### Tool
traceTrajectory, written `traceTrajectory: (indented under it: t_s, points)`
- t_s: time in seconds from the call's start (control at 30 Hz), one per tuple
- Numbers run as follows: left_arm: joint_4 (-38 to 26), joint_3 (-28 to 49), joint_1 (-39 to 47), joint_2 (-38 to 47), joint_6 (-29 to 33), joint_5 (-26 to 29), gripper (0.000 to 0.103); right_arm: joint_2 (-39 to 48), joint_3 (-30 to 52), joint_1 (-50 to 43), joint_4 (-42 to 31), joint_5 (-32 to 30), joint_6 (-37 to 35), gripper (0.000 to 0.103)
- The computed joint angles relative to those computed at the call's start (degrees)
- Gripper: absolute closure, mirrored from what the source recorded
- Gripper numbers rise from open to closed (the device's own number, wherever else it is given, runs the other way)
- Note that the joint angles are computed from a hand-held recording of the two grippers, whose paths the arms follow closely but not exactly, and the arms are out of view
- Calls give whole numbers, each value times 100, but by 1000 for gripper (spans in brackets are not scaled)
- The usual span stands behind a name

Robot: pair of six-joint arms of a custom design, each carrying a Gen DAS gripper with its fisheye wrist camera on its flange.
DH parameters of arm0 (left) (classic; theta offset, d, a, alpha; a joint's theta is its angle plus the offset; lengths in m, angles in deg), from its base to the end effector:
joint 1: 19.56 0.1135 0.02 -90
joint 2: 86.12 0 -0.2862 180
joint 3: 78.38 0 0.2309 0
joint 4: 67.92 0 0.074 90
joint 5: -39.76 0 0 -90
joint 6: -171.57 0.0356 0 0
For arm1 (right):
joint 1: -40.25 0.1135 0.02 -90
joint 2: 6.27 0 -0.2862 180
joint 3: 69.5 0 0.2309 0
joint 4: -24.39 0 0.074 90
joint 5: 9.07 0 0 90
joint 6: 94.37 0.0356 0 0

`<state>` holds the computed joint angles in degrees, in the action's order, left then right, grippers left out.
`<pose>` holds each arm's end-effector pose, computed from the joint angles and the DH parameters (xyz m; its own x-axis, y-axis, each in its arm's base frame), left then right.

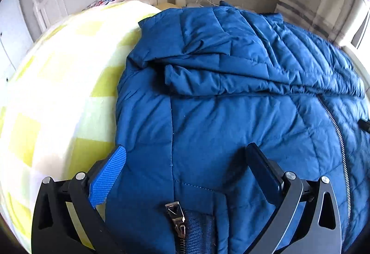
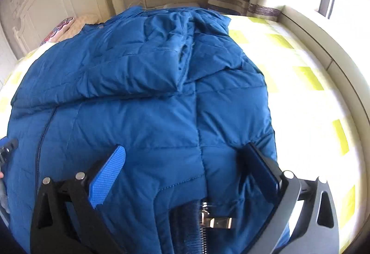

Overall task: Fold large clothes
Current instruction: 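Press and smooth the folded jacket with both grippers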

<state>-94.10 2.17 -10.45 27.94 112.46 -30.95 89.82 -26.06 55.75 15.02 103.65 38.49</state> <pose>0.3805 0.0491 0.1545 -0.7237 0.3747 -0.5795 0.4506 0.8926 0.0144 0.2355 0.0510 0.1202 -0.6727 0.4646 -0.5759 0.5262 0.8476 0.0691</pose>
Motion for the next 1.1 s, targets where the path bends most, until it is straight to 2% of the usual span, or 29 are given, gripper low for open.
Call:
traceTrajectory:
  t_s: [0.1, 0.37, 0.43, 0.47, 0.5, 0.53, 0.6, 0.67, 0.73, 0.77, 0.8, 0.83, 0.9, 0.97, 1.0, 1.07, 1.1]
  points:
    - [111, -74, 4, -17, 126, -27, 4, 121, 186, 143, -246, 212, 20, 2]
    - [30, 134, 2, 141, 216, 45, 4, -283, -300, 469, 186, 312, 413, 2]
    - [272, -23, -37, 22, 148, -210, 4, -513, -463, 557, 230, 307, 525, 2]
    - [546, -263, -64, -152, 48, -468, 4, -613, -408, 750, -45, 512, 801, 3]
    - [700, -600, 34, -508, -112, -345, 5, -764, -379, 1092, -392, 868, 1148, 3]
    - [523, -688, 132, -695, -99, 2, 5, -909, -361, 1545, -655, 1171, 1352, 2]
    - [-101, -971, 347, -1260, 272, 899, 5, -890, -144, 2309, -1156, 1404, 1446, 3]
    - [-198, -1498, 348, -1829, 697, 1257, 4, -620, 243, 2964, -1714, 1523, 1511, 3]
    - [-29, -2134, 59, -2142, 1171, 1052, 4, -215, 525, 3363, -1912, 1324, 1453, 3]
    - [217, -2389, -111, -2113, 1252, 775, 4, 183, 796, 3491, -2258, 1153, 1510, 3]
    - [783, -2738, -364, -1879, 1278, 295, 4, 293, 794, 3649, -2264, 1372, 1728, 3]
    - [968, -2799, -339, -1785, 1226, 389, 4, 198, 641, 3673, -2100, 1349, 1799, 3]
    - [519, -2485, -157, -1672, 1246, 589, 4, 55, 566, 3690, -2170, 1279, 1916, 3]
    - [324, -2371, 97, -1722, 1323, 618, 4, 30, 807, 3995, -2937, 1484, 2375, 3]
    - [253, -2379, 300, -1776, 1458, 758, 4, -51, 863, 4238, -3242, 1585, 2647, 3]
    - [95, -2483, 947, -1863, 2064, 1098, 4, -391, 644, 4681, -3406, 1757, 3058, 3]
    - [212, -2518, 1116, -1793, 2267, 1069, 4, -460, 571, 4970, -3474, 1810, 3296, 3]
